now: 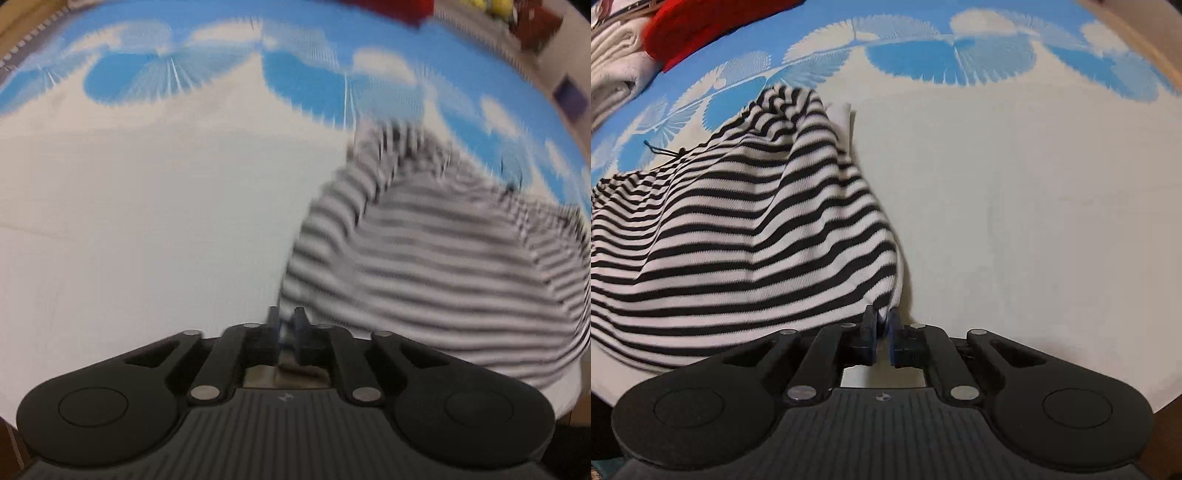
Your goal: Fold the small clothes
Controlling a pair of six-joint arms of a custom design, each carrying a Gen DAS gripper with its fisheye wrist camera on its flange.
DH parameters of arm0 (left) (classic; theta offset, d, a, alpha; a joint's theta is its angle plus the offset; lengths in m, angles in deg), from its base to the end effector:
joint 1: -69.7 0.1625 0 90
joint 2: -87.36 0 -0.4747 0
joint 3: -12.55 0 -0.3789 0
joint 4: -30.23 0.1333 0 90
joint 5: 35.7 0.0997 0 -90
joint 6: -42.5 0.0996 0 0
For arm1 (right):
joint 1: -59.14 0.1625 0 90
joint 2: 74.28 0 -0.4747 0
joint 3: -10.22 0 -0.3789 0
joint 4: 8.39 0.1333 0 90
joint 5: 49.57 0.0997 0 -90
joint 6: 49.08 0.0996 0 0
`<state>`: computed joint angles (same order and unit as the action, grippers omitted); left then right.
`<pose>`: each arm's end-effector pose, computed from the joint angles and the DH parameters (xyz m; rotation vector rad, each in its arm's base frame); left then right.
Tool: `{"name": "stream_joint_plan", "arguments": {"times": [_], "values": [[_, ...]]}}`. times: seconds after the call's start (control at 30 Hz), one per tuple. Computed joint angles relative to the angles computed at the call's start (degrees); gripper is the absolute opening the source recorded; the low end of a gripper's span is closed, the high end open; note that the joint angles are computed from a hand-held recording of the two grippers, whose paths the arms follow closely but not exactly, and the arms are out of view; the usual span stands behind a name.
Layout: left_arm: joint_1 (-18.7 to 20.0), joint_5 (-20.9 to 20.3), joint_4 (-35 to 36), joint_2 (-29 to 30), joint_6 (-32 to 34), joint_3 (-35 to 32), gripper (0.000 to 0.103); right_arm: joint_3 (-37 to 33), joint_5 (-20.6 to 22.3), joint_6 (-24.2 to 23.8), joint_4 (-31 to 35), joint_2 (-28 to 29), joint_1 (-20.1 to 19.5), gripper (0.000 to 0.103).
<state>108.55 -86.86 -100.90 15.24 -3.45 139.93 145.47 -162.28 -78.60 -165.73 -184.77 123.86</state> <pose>-0.2194 -0.4281 0.2033 0.2206 2.4704 -0.4515 -0.0481 -0.3240 0.4483 -0.0986 -2.3985 0.6068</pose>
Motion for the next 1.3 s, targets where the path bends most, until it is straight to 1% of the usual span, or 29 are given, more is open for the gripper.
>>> {"name": "stream_joint_plan", "arguments": {"times": [0.07,0.1,0.13,0.17,0.2,0.23,0.3,0.33,0.43,0.5,0.57,0.67,0.73,0.77,0.83,0.9,1.0,1.07,1.1,1.13,1.17,1.2,1.23,1.27,1.3], "values": [[-0.6,0.7,-5.0,0.0,0.8,0.9,0.016,1.7,-3.6,-2.6,-9.6,1.5,3.0,0.014],[-0.3,0.7,-7.7,1.1,2.0,0.5,0.016,2.8,-4.6,-4.7,-15.6,2.6,4.5,0.023],[0.0,0.6,-9.9,1.6,3.4,0.4,0.017,3.6,-3.3,-6.7,-19.2,2.6,4.3,0.030],[-0.2,0.6,-11.1,2.1,3.8,0.4,0.020,3.9,-0.9,-7.7,-20.9,2.4,4.1,0.030],[-0.1,0.7,-12.4,2.6,4.6,0.3,0.022,3.9,1.0,-8.1,-21.3,2.3,3.7,0.030],[-0.2,1.0,-13.6,3.3,4.9,0.2,0.023,4.0,2.1,-8.3,-22.1,2.6,3.9,0.030],[-0.2,1.1,-15.3,4.7,5.3,-0.4,0.026,4.1,2.7,-8.0,-24.8,4.2,4.9,0.030],[0.1,1.1,-16.6,5.5,5.5,-0.5,0.029,3.7,2.9,-7.1,-25.4,5.1,5.5,0.031],[0.2,1.4,-17.9,7.4,5.2,-1.4,0.034,2.4,3.6,-3.4,-26.2,7.9,6.6,0.036],[0.4,1.8,-18.8,8.6,4.6,-2.1,0.039,1.8,2.7,-2.1,-26.8,9.8,7.7,0.039],[1.0,1.8,-19.9,9.5,3.8,-2.7,0.039,1.4,1.3,-2.2,-28.5,12.0,9.1,0.040],[1.6,2.1,-22.4,11.3,3.3,-3.5,0.040,0.8,-2.2,-4.7,-32.8,16.4,11.5,0.042],[2.0,3.1,-23.3,12.9,5.0,-4.7,0.040,0.1,-3.6,-6.6,-34.6,18.7,12.4,0.042],[2.3,3.8,-23.4,13.9,6.8,-5.5,0.043,-0.3,-4.2,-7.6,-36.0,19.9,12.8,0.042],[2.9,5.3,-22.3,15.8,9.6,-7.6,0.055,-1.3,-4.9,-7.6,-37.4,21.7,13.1,0.042],[4.3,4.1,-22.7,17.0,11.0,-8.9,0.057,-2.2,-5.1,-6.9,-37.2,22.7,12.9,0.042],[6.5,2.2,-23.3,18.5,11.6,-10.5,0.053,-3.2,-7.6,-8.2,-38.0,25.2,13.4,0.042],[7.2,1.3,-24.4,19.3,13.5,-10.8,0.038,-3.9,-9.1,-10.0,-38.6,26.8,13.6,0.037],[7.5,0.8,-24.6,19.7,14.9,-11.1,0.016,-4.2,-9.5,-10.5,-39.3,27.5,13.6,0.024],[7.6,1.1,-24.5,20.0,16.0,-11.5,0.001,-4.7,-9.7,-10.2,-38.7,27.8,13.4,0.004],[7.3,2.5,-25.8,20.2,17.1,-11.5,0.001,-5.1,-9.0,-9.3,-37.5,27.7,13.0,0.003],[6.9,4.3,-29.6,20.2,17.9,-10.9,0.001,-5.2,-8.2,-8.7,-38.7,27.9,12.9,0.002],[6.7,5.1,-34.6,20.0,18.6,-10.0,0.001,-5.1,-7.3,-9.0,-42.3,28.2,13.2,0.002],[6.6,5.3,-39.6,19.9,19.3,-9.2,0.001,-4.6,-5.1,-9.0,-47.2,28.3,13.4,0.002],[6.5,6.0,-42.5,20.0,19.9,-8.9,0.001,-4.2,-2.0,-8.1,-50.4,27.9,13.3,0.002]]}}
